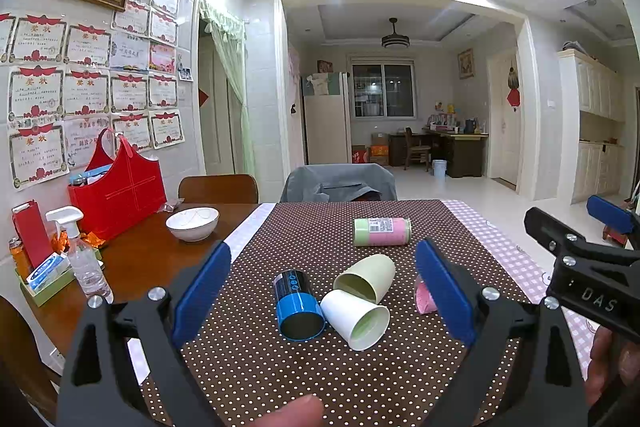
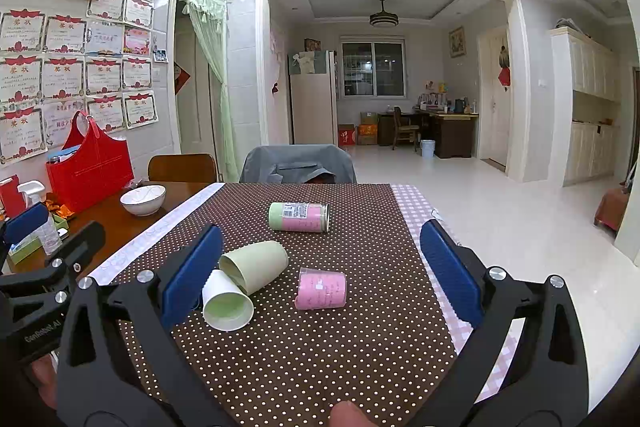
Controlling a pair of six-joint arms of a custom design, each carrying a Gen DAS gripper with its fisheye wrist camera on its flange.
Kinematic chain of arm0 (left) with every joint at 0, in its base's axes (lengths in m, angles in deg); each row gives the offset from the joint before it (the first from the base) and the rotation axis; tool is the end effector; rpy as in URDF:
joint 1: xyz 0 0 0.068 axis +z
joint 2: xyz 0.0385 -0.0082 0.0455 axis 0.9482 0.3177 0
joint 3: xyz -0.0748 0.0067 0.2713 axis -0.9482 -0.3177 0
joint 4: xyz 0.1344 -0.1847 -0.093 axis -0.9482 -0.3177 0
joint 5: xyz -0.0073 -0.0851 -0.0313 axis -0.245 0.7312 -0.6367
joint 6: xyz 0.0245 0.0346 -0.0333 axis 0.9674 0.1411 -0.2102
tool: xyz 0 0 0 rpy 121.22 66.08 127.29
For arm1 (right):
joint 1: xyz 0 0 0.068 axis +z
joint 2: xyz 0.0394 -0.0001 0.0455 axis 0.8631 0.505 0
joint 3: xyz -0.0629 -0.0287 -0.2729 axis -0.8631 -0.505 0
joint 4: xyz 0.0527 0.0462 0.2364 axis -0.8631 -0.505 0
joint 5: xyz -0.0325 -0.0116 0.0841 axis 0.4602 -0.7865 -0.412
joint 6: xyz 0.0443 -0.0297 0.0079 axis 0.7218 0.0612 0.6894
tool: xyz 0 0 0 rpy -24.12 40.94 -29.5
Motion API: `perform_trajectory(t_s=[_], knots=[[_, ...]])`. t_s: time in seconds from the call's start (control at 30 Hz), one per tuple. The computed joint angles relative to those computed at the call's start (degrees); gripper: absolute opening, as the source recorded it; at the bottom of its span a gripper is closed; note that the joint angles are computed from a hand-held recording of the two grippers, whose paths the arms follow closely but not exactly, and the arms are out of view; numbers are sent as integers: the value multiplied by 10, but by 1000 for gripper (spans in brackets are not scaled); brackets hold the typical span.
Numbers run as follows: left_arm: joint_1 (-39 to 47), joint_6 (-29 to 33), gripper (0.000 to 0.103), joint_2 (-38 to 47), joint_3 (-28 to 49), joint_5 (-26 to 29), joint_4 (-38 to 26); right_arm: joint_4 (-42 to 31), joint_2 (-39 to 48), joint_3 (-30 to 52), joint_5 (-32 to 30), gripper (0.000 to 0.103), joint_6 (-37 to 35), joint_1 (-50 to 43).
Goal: Flip cup upside down
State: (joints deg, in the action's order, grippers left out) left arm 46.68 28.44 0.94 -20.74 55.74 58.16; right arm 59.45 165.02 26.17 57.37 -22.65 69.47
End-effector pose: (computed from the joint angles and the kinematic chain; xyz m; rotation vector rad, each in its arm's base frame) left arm 0.2471 -0.1019 0.1923 0.1598 1.7949 -0.0184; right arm 0.2252 0.0286 0.1840 0.1675 1.7927 -0.0462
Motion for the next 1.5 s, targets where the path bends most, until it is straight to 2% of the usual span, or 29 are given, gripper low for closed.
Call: perform_trajectory(t_s=[0.53, 0.9, 1.27, 1.5], knots=[[4, 3, 92, 22, 12, 10, 4, 12, 37, 19, -4, 97, -9, -1], [31, 27, 92, 96, 96, 40, -34, -2, 131, 96, -40, 97, -28, -28], [46, 61, 92, 201, 276, 65, -146, -112, 216, 242, -86, 97, -35, -63], [56, 107, 92, 312, 491, 104, -300, -216, 294, 376, -125, 97, -29, -104]])
